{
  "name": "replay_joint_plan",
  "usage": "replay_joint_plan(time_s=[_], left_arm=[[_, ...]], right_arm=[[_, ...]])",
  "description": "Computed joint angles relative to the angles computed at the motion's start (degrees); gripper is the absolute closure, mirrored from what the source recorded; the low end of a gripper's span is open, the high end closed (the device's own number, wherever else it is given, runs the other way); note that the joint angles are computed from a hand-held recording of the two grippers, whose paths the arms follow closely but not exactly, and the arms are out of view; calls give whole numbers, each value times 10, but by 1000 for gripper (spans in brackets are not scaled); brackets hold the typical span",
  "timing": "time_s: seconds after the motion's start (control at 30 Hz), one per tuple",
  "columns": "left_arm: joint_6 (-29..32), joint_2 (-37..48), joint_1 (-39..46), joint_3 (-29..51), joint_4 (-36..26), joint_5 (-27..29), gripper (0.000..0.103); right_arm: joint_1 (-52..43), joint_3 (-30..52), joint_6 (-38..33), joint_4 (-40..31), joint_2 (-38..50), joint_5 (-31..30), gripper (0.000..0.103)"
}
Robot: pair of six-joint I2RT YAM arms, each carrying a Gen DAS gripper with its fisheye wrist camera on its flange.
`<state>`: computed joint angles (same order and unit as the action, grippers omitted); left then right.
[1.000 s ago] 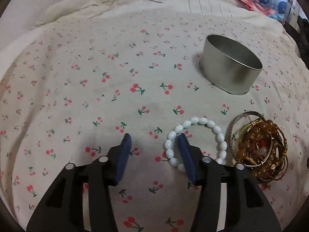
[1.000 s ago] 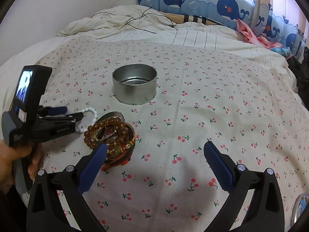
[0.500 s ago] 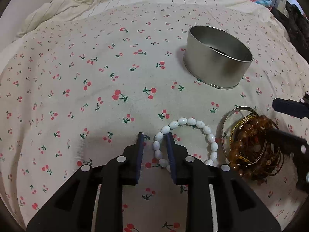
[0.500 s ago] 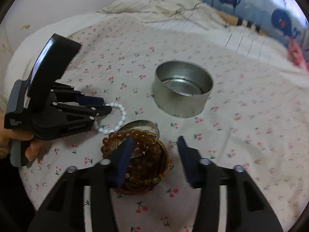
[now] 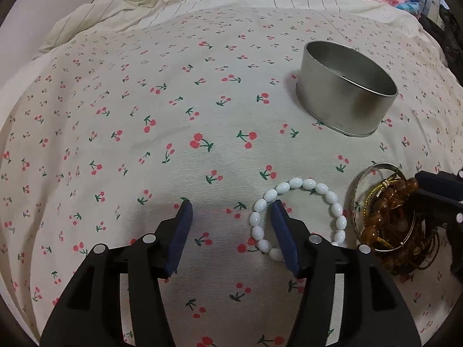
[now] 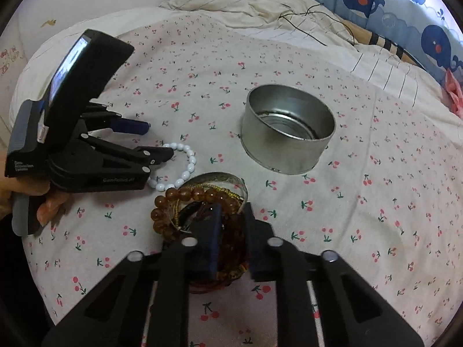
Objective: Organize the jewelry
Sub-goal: 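Grasp the white bead bracelet with left tool while right tool grasps amber bead bracelet, then carry both bracelets over the silver tin and open both tools to drop them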
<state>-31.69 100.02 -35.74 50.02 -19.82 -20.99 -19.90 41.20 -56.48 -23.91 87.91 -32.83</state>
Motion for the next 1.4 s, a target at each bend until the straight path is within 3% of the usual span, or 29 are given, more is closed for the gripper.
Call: replay_joint_plan(time_s=[0.07,0.13,0.17,0.2,0.27,1.27,1.4], left_arm=[[4,-5,1,-6,7,4,51],[17,-16,9,-17,27,33,70],[20,-20,11,-21,33,44,87],[23,-22,10,-23,37,48,93],[29,-23,2,-25,44,44,96],[41,-57,-30,-35,58,12,96],[44,-67,-32,-35,59,10,96]], right_arm=[[-2,1,-5,-10,-5,-7,91],[-14,8,-9,-32,-12,-28,91],[-17,12,-5,-38,-14,-37,91],[-26,19,-7,-51,-13,-50,91],[-47,37,-8,-78,-6,-77,91],[-85,95,25,-130,46,-119,91],[-99,122,16,-170,62,-149,91]])
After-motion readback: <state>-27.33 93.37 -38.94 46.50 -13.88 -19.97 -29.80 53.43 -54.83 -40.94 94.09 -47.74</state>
